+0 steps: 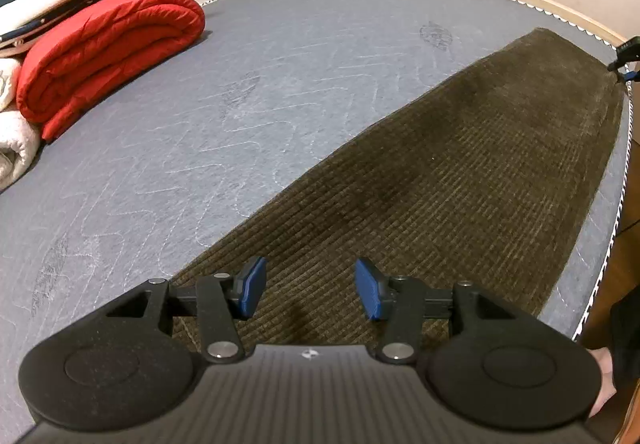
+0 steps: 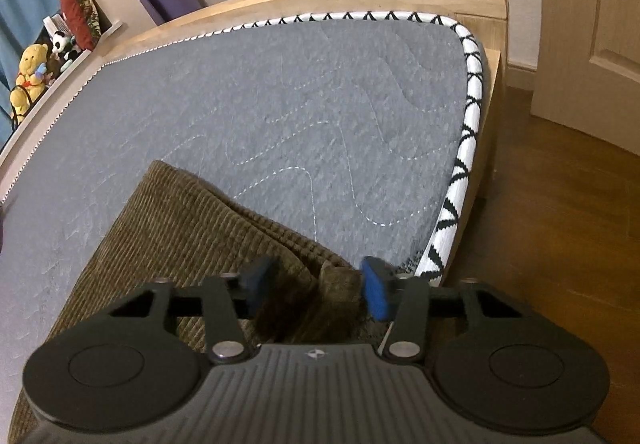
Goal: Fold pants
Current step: 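Grasp the folded pants with the right tool and lift toward the left tool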
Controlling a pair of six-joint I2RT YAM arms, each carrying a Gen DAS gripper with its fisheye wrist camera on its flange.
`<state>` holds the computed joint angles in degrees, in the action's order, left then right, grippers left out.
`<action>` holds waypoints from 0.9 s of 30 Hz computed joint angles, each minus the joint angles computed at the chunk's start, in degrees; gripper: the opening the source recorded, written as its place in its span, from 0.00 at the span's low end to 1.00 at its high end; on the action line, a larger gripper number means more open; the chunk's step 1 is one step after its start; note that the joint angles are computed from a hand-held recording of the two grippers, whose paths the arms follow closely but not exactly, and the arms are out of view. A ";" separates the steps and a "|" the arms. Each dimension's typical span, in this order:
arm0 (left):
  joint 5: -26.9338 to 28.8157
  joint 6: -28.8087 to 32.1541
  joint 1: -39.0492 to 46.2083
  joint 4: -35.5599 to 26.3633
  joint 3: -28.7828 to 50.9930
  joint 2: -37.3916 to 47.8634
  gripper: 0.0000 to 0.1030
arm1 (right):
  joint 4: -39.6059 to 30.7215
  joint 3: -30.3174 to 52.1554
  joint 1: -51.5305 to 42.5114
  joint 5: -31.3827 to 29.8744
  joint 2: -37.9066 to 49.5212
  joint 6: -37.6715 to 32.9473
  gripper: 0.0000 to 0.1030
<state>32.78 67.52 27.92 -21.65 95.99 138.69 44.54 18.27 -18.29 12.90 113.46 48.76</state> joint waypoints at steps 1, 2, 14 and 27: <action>-0.20 -0.35 -0.14 0.17 0.13 0.10 0.54 | -0.26 -0.09 0.42 0.70 -0.41 -0.28 0.36; -0.36 -0.54 -0.22 0.15 0.35 0.21 0.54 | -1.09 0.02 0.71 1.41 -1.04 -1.08 0.32; -0.53 -1.85 0.06 0.31 1.21 0.88 0.54 | -15.46 3.49 16.26 17.80 -16.87 -10.02 0.19; -3.00 -4.22 -1.00 0.42 4.44 4.03 0.54 | -10.21 26.45 61.25 26.35 -4.52 -53.06 0.18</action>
